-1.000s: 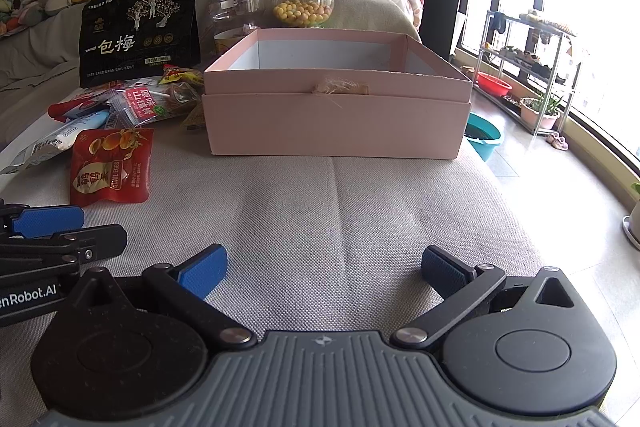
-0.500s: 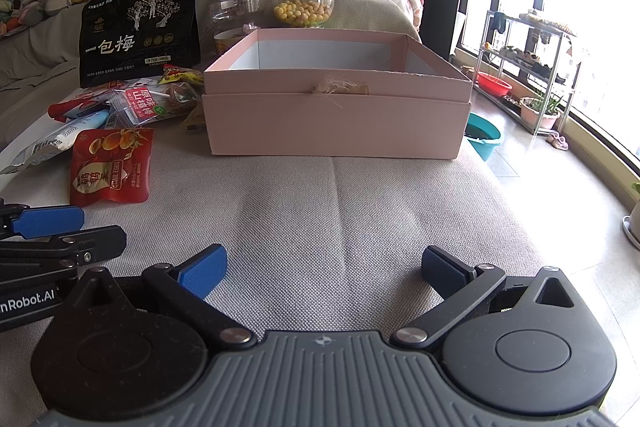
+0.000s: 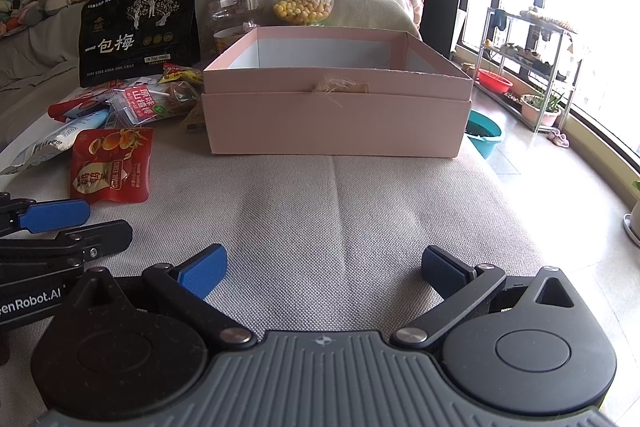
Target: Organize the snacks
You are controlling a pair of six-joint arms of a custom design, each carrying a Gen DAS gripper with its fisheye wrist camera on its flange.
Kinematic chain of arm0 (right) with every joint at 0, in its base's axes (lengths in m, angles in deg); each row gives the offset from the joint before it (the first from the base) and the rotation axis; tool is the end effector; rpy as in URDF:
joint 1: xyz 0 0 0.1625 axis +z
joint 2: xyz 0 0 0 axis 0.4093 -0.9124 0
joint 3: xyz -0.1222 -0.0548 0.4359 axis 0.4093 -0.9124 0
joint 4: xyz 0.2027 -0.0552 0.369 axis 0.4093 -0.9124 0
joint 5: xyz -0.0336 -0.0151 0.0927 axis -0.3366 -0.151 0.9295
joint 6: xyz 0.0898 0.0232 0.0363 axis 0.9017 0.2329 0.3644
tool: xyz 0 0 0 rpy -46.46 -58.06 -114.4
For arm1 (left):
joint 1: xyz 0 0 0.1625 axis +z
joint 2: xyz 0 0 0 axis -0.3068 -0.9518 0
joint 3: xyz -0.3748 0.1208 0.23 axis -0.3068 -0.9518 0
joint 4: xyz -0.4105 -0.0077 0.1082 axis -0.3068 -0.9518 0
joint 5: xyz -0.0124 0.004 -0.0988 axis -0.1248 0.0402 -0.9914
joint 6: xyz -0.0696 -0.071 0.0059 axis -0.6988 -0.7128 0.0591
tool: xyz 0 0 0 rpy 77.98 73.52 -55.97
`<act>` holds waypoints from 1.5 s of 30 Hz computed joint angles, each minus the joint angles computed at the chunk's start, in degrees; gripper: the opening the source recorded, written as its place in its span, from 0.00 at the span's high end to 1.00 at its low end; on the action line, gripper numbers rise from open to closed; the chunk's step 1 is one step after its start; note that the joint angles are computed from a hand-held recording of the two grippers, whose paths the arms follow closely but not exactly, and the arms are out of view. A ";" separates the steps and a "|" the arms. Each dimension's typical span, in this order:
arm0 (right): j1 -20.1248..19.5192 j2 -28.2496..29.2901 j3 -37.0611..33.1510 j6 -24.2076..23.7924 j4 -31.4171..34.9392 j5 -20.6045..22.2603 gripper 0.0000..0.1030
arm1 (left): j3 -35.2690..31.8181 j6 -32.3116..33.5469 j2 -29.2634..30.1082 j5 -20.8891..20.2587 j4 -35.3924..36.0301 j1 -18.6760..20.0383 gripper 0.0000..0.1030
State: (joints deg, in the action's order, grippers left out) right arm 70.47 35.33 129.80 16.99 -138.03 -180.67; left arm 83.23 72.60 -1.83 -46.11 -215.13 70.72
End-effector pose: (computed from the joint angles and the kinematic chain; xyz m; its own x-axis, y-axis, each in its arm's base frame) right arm 0.1770 -0.7408 0.1176 -0.5591 -0.5735 0.5988 -0.8211 0.4832 -0.3038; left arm -0.2050 -0.6469 0.0942 -0.6692 -0.3373 -0.6621 0.4436 0.5334 -0.7202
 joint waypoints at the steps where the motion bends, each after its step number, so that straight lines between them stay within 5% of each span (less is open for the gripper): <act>1: 0.02 -0.03 -0.02 0.06 0.12 -0.05 0.00 | 0.13 -0.08 -0.10 0.01 0.15 -0.01 0.50; 9: 0.28 -0.11 -1.02 0.49 2.86 -1.01 0.00 | 0.22 -1.65 -0.57 0.57 3.00 -0.09 0.50; 15: 0.31 -0.24 -1.29 0.76 3.94 -1.21 0.00 | 1.86 -9.70 -3.18 -0.47 11.30 -0.11 0.51; 20: 1.10 -0.73 -3.72 2.32 10.99 -3.92 0.00 | 2.91 -11.23 -4.40 -0.60 16.69 -0.68 0.52; 26: 1.53 -0.47 -3.24 1.00 9.77 -5.65 0.00 | 5.95 -16.61 -9.63 -6.65 23.20 -0.30 0.68; 29: 1.79 -0.46 -4.22 1.51 11.93 -6.60 0.00 | 9.22 -18.96 -14.06 -11.53 20.18 0.23 0.69; 35: 2.38 0.07 -3.65 0.00 10.63 -5.64 0.00 | 11.66 -12.72 -18.38 -7.71 4.26 0.39 0.69; 39: 3.19 -0.03 -2.49 -1.30 10.81 -4.54 0.00 | 11.96 -23.45 -22.67 -6.25 11.84 2.76 0.69; 45: 4.71 -0.02 -4.77 0.58 18.48 0.23 0.00 | 13.64 -28.47 -25.63 -13.10 14.83 6.33 0.69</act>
